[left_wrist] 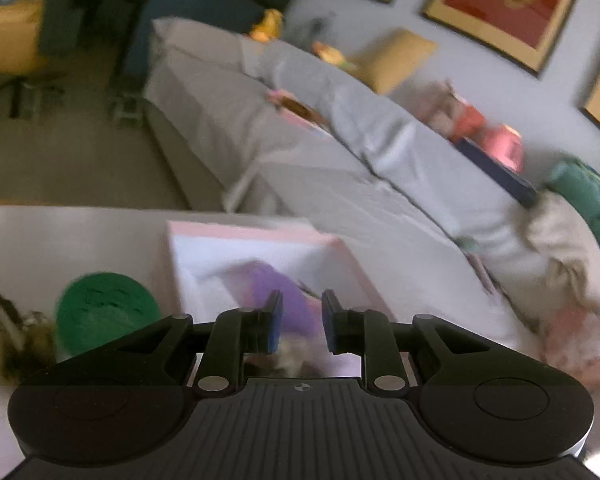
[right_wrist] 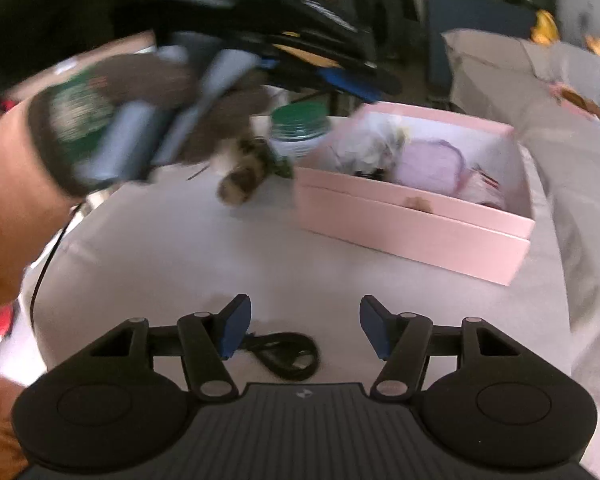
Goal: Organize soft objects
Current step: 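Grasp the black cable with the right tool while the left tool holds the beaded cord, then carry the cord into the pink box with the left tool while the right tool drops the cable there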
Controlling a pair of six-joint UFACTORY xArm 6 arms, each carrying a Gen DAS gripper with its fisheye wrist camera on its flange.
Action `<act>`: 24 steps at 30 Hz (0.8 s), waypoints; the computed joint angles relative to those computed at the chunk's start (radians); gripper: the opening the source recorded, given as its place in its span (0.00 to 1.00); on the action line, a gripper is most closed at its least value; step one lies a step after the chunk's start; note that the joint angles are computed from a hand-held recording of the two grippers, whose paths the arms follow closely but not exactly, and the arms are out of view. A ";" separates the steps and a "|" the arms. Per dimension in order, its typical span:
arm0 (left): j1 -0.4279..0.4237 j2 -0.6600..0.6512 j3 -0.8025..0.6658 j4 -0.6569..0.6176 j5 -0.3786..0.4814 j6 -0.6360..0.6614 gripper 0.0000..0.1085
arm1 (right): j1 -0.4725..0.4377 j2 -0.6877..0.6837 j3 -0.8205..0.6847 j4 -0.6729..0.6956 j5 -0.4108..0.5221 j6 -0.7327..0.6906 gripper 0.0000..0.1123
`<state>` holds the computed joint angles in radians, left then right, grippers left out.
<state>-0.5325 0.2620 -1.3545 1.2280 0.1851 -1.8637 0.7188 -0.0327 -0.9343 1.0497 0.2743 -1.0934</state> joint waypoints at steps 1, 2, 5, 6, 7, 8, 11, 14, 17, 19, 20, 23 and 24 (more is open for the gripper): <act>0.002 -0.016 0.013 0.063 0.008 -0.068 0.22 | 0.004 -0.002 0.006 -0.011 -0.002 -0.014 0.56; 0.003 -0.037 0.034 0.114 0.015 -0.124 0.21 | 0.008 -0.003 0.014 -0.029 -0.004 -0.024 0.56; -0.020 -0.130 0.128 0.144 0.071 -0.136 0.22 | 0.025 0.007 0.034 -0.133 -0.035 -0.005 0.56; -0.028 -0.163 0.161 0.147 0.082 -0.128 0.22 | 0.032 0.015 0.039 -0.182 -0.050 0.021 0.56; -0.035 -0.195 0.195 0.157 0.084 -0.130 0.22 | 0.039 0.029 0.038 -0.218 -0.067 0.035 0.56; -0.044 -0.229 0.231 0.167 0.085 -0.140 0.22 | 0.046 0.041 0.030 -0.246 -0.074 0.054 0.56; -0.067 -0.324 0.334 0.205 0.093 -0.198 0.22 | 0.055 0.086 -0.005 -0.212 -0.073 0.049 0.55; -0.095 -0.417 0.442 0.211 0.136 -0.239 0.22 | 0.050 0.094 -0.032 -0.238 -0.029 0.127 0.40; -0.130 -0.520 0.557 0.209 0.215 -0.280 0.22 | 0.054 0.096 -0.054 -0.229 0.016 0.147 0.39; -0.153 -0.580 0.621 0.189 0.277 -0.280 0.22 | 0.057 0.080 -0.059 -0.222 0.038 0.157 0.39; -0.162 -0.615 0.656 0.172 0.303 -0.279 0.22 | 0.058 0.075 -0.066 -0.229 0.042 0.180 0.39; -0.175 -0.710 0.743 0.135 0.353 -0.282 0.22 | 0.049 0.043 -0.093 -0.221 0.032 0.235 0.39; -0.177 -0.743 0.767 0.118 0.369 -0.269 0.22 | 0.043 0.035 -0.110 -0.238 0.015 0.268 0.39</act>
